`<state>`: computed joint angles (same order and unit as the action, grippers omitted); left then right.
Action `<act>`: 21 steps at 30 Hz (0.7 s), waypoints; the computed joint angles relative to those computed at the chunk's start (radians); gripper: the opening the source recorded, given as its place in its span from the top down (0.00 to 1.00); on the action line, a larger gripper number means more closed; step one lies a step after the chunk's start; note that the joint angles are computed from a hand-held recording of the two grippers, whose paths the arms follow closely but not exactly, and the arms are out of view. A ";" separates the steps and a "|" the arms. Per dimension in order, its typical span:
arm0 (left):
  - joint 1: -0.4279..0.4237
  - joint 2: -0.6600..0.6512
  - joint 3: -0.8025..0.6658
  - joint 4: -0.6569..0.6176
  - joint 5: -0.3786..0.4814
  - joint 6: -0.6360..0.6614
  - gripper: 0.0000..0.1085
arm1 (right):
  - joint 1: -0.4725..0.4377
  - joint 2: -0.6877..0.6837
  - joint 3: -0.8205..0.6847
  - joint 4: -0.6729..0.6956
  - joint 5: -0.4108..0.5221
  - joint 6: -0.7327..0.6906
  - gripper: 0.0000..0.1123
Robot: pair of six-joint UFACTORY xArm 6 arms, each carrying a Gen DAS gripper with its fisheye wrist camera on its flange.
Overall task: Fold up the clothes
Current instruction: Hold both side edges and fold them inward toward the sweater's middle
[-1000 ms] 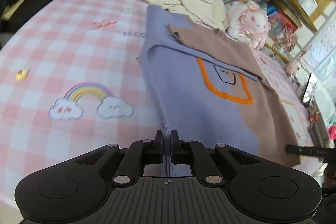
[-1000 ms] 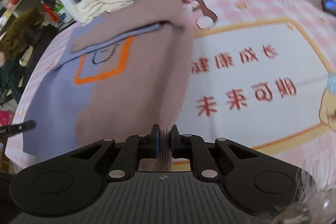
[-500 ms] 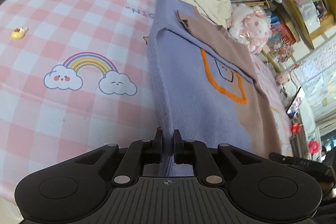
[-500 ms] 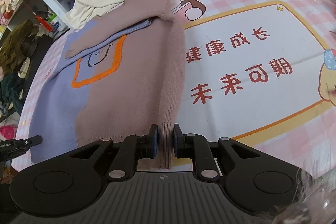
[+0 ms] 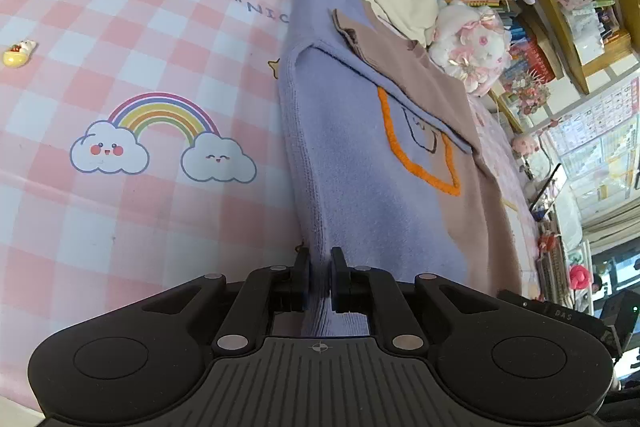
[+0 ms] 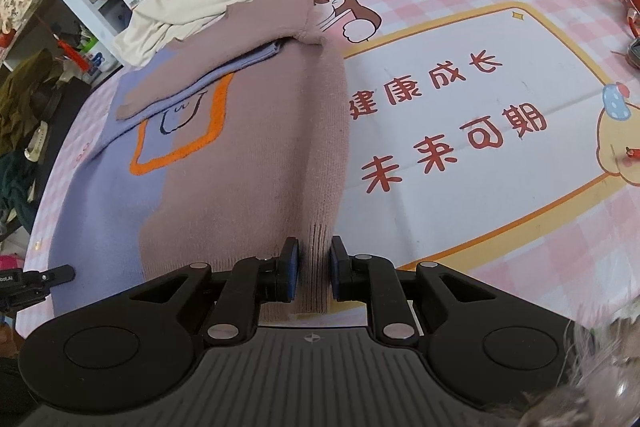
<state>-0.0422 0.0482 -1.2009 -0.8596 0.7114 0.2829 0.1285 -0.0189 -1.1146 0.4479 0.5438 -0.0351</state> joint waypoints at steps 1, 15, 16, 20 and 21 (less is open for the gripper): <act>0.002 0.001 -0.002 -0.004 0.004 0.003 0.91 | 0.001 0.000 0.001 -0.003 -0.003 0.006 0.86; 0.019 0.015 -0.023 -0.019 0.042 0.030 0.92 | 0.004 -0.006 0.008 -0.008 -0.004 0.038 0.86; 0.019 0.016 -0.024 -0.021 0.043 0.031 0.92 | 0.001 -0.010 0.012 0.003 -0.001 0.027 0.86; 0.024 0.017 -0.023 -0.034 0.048 0.033 0.93 | -0.008 -0.015 0.015 0.042 0.012 0.008 0.87; 0.025 0.018 -0.024 -0.035 0.051 0.032 0.95 | -0.011 -0.014 0.012 0.047 0.021 0.007 0.90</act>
<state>-0.0169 0.0657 -1.2254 -0.8945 0.7621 0.3146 0.1179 -0.0328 -1.1028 0.4951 0.5649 -0.0279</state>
